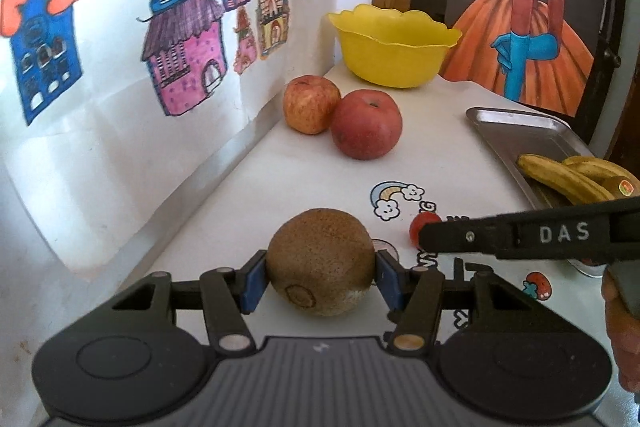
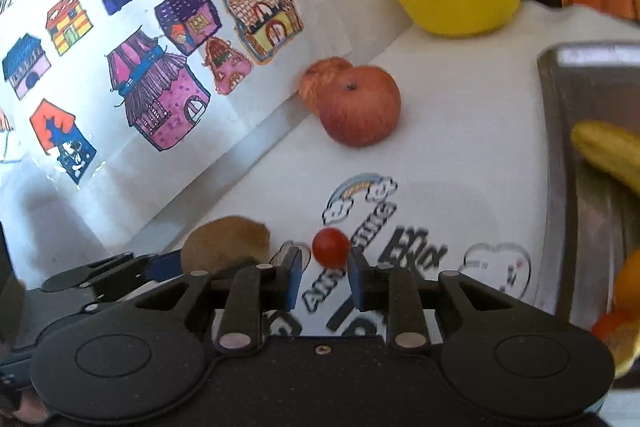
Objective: Organize fruits
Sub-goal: 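Close the left gripper on the kiwi while the right gripper closes on the tomato, then carry the kiwi in the left tool while the right tool carries the tomato to the tray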
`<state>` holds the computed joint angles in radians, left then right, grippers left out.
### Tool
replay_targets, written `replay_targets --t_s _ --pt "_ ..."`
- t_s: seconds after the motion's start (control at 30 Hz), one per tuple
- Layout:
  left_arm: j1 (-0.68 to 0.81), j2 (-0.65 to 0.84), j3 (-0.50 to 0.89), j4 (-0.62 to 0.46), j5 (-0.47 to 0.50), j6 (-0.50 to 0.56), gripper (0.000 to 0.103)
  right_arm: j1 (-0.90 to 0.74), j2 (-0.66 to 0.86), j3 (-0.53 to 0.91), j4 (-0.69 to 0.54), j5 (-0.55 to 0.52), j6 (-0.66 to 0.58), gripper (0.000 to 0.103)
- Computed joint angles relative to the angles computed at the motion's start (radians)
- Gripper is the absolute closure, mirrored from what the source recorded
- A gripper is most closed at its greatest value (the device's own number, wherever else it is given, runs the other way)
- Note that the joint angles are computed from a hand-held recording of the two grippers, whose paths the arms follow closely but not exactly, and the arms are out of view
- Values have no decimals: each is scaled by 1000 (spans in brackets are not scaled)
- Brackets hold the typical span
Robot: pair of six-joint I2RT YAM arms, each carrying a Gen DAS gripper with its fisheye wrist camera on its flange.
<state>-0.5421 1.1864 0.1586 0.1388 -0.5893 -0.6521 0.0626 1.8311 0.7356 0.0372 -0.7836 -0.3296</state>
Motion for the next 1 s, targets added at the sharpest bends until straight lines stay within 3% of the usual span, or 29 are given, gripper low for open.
replay_targets --t_s 0.17,0.33,0.4,0.53,0.7,0.9,1.0 --pt "20 -27 -11 -11 4 10 42 23 0 -8 39 53 25 73" --pt "53 -25 -27 34 24 39 42 56 -15 -72 188 96 26 52" --pt "68 -21 -33 54 32 49 42 71 -5 -76 226 109 26 51" --pt "82 -14 -40 81 38 60 42 103 25 -86 330 151 37 54" --pt "96 -1 -40 103 45 71 42 119 56 -99 432 187 53 66" --pt "95 11 -34 106 43 67 42 136 87 -60 426 183 68 68" --pt "88 11 -30 95 35 60 42 140 86 -60 424 188 64 76"
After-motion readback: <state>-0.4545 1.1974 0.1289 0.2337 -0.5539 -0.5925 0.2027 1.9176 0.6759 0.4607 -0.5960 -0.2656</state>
